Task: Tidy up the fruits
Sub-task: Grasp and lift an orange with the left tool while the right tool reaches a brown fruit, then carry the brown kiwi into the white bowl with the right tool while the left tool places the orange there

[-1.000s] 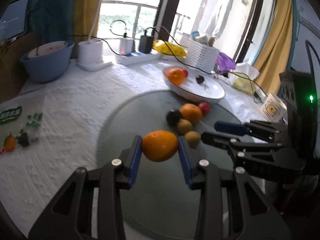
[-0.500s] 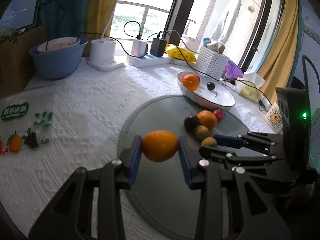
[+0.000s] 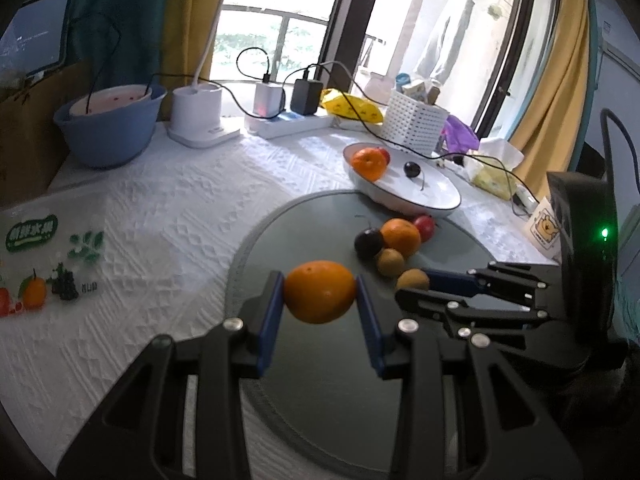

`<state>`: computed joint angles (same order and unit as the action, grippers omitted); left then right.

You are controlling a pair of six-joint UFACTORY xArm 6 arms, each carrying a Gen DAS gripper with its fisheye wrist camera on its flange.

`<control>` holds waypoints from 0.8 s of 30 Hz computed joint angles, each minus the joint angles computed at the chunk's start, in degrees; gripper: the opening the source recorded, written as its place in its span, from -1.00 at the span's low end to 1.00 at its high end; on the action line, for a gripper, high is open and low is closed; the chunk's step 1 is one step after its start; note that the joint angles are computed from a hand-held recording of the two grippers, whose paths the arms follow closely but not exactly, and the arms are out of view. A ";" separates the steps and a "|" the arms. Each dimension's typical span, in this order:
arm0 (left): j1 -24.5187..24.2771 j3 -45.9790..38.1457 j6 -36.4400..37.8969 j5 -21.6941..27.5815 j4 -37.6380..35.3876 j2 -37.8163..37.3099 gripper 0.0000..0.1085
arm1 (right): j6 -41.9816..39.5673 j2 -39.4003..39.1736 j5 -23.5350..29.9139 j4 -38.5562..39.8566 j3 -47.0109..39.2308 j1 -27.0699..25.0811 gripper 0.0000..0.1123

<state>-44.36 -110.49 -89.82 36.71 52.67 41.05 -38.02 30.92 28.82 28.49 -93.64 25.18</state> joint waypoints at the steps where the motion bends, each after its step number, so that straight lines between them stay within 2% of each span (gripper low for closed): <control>1: -0.12 -0.51 0.46 0.17 -0.22 0.22 -0.31 | -0.46 -0.33 -0.20 0.53 0.29 -0.09 -0.45; 12: -1.74 -8.70 6.33 3.17 -3.28 4.12 -0.30 | -5.80 -4.12 -2.77 6.96 3.40 -1.66 -0.45; 24: -3.15 -24.63 16.08 9.51 -7.96 12.22 -0.30 | -11.36 -5.93 -3.23 13.97 3.85 -3.89 -0.45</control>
<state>-47.50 -135.12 -73.74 46.22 44.71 53.27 -49.37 25.00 25.59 42.46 -89.79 21.29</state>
